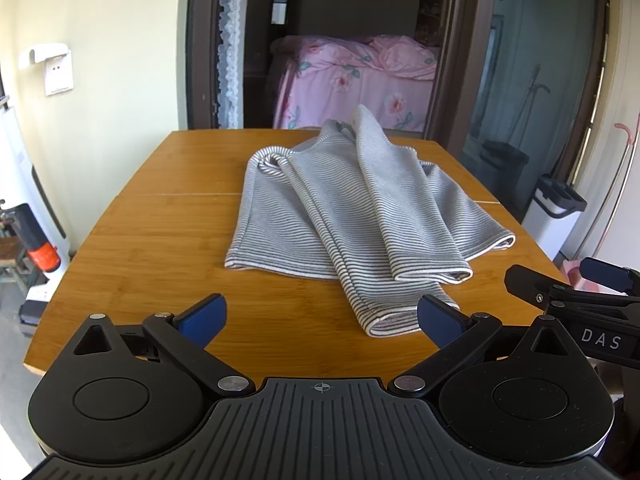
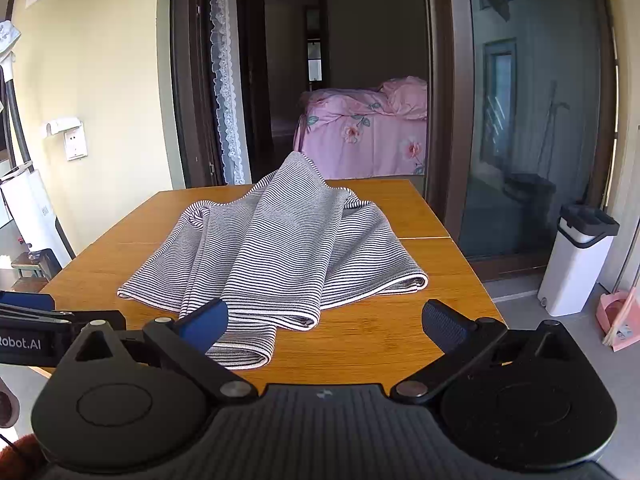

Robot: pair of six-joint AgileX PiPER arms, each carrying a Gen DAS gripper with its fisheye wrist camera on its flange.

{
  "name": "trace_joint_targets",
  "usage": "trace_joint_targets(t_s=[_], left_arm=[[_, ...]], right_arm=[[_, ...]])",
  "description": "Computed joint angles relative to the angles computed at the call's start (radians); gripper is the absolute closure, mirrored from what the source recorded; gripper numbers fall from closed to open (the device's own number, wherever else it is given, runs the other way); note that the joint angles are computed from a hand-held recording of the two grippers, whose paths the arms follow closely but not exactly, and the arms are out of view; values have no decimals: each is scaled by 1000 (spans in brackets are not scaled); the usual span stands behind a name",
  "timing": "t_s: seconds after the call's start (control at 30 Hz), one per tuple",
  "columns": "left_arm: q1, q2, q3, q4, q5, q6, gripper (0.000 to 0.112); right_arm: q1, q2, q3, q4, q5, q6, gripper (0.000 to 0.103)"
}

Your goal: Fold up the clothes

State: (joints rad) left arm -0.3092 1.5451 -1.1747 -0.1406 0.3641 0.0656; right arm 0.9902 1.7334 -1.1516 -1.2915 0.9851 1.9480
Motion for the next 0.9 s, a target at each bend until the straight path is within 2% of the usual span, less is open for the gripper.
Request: trace_joint_targets(t_s=[0.9], left_arm=[[1, 4, 8, -17, 11, 14, 9]], right_arm=[[-5, 28, -13, 11, -13, 9, 0]])
